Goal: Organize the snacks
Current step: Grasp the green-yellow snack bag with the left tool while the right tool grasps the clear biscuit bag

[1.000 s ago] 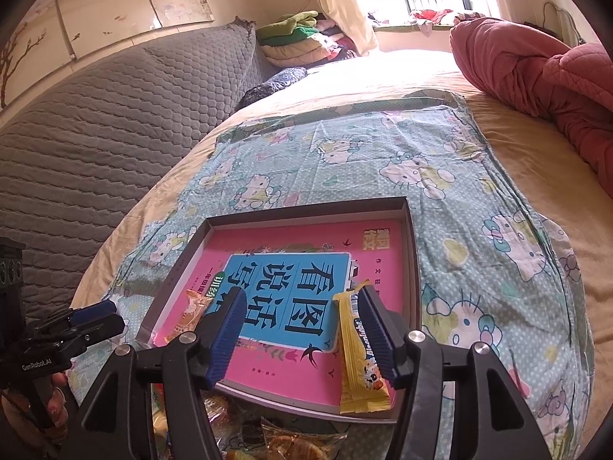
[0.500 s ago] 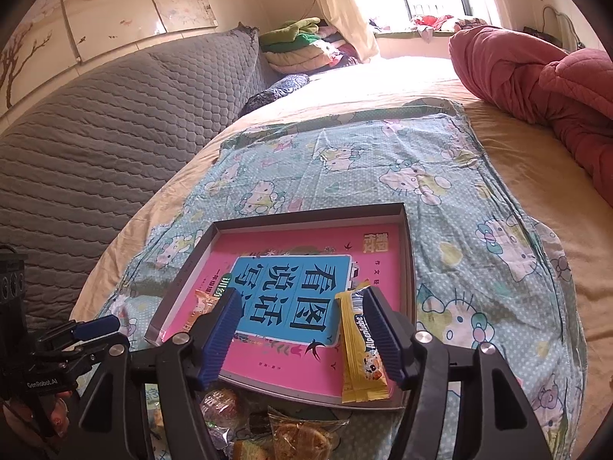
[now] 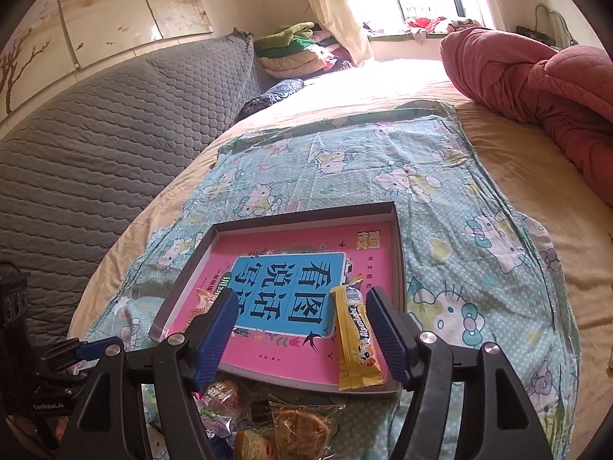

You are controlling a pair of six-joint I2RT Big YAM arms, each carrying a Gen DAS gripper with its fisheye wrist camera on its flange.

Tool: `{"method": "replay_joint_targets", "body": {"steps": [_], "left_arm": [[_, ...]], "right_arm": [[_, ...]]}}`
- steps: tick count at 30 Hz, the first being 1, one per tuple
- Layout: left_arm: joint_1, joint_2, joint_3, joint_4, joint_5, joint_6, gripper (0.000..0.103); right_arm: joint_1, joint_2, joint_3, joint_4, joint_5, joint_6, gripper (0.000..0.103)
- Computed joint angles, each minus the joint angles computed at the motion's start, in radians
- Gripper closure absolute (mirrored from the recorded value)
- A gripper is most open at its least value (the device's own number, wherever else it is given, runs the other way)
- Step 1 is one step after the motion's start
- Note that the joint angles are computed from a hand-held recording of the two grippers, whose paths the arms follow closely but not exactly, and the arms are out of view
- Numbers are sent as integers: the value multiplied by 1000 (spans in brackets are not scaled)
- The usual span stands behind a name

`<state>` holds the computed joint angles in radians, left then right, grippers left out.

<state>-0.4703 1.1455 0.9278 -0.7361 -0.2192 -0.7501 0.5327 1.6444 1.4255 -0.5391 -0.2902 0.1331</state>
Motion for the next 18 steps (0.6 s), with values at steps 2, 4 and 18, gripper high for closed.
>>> {"method": "replay_joint_targets", "body": {"steps": [2, 4, 18], "left_arm": [[-8, -2, -4, -5, 1, -7, 42], [-16, -3, -7, -8, 6, -12, 42], [-50, 19, -20, -10, 63, -24, 42]], "right_arm": [[-2, -5, -7, 2, 4, 6, 34], [-5, -10, -15, 3, 5, 13, 34], [11, -40, -76, -24, 26, 13, 34]]}}
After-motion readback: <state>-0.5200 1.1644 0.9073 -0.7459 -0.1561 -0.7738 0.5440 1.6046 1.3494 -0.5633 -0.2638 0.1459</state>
